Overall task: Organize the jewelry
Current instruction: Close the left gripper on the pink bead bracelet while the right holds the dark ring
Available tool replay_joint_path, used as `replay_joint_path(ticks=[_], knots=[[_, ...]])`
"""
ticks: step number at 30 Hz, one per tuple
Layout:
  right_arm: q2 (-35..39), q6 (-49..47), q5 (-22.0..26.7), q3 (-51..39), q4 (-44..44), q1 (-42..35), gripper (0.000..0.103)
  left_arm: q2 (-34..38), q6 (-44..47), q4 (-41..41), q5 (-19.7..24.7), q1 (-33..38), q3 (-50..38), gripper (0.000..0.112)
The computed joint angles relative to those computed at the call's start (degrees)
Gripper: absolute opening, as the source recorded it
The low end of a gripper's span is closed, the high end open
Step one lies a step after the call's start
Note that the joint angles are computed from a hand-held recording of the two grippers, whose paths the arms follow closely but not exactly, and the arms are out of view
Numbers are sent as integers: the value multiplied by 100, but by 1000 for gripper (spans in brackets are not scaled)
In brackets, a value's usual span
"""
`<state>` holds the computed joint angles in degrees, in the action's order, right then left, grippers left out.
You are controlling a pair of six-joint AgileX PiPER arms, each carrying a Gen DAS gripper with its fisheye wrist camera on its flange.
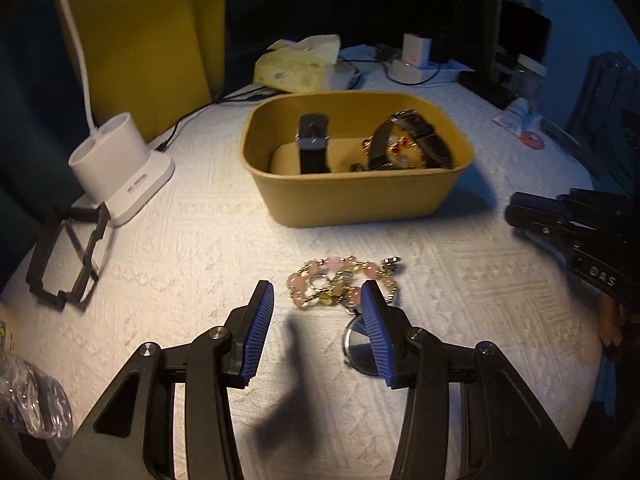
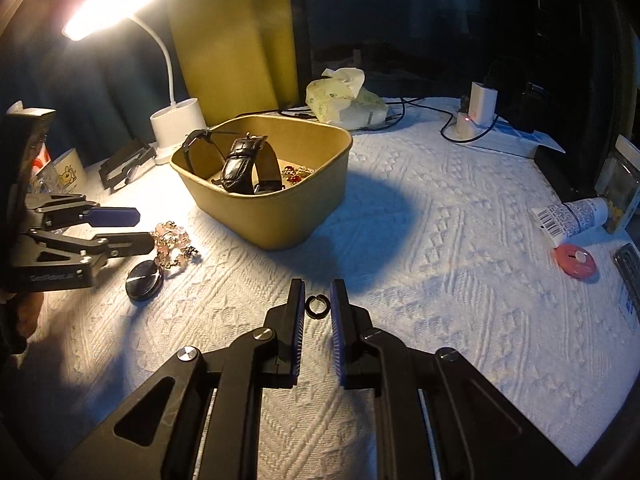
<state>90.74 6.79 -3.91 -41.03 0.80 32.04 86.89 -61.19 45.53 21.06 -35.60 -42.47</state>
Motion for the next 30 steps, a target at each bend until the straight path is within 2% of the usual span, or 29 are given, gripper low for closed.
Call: replay_joint_path(ticks=[2, 4, 5, 7, 8, 9, 12, 15, 20, 23, 25, 26, 27, 28, 30], knots=[[-2, 246, -14, 7, -252, -17, 12, -133, 20, -17, -120, 10, 54, 48], [-5, 531, -28, 13, -555, -33, 12, -193, 71, -216, -556, 223, 127, 48], [-8, 586, -28, 12, -609, -32, 12, -137, 222, -532, -796, 393, 125, 48], [-24, 550, -25, 19, -565, -12, 12, 85, 160, -731, -942, 540, 42, 48], [-37, 471, -25, 24, -489, -4, 12, 198, 113, -749, -1000, 598, -2, 50], [-54, 372, -30, 34, -390, 4, 12, 329, 119, -790, -1007, 620, -62, 57], [-93, -178, -42, 61, 188, 27, 12, 642, 751, -1329, -1020, 614, -210, 66], [-83, -227, -46, 58, 261, 12, 12, 742, 269, -646, -906, 403, -250, 73], [-70, -399, -41, 32, 438, 78, 12, 852, -764, 636, -526, 62, -283, 74], [-123, -1209, -49, 45, 1270, 152, 12, 819, -635, 514, -526, 89, -268, 74], [-153, -1574, -50, 54, 1650, 167, 12, 769, -710, 603, -514, 88, -219, 68], [-160, -1660, -44, 50, 1737, 165, 12, 722, -829, 706, -517, 80, -173, 54], [-176, -1971, -45, 54, 2053, 179, 12, 682, -903, 797, -486, 67, -143, 31], [-193, -2138, -47, 60, 2225, 192, 12, 627, -747, 660, -542, 106, -106, 21], [-248, -2631, -59, 73, 2728, 242, 12, 570, -642, 598, -582, 136, -49, 15]])
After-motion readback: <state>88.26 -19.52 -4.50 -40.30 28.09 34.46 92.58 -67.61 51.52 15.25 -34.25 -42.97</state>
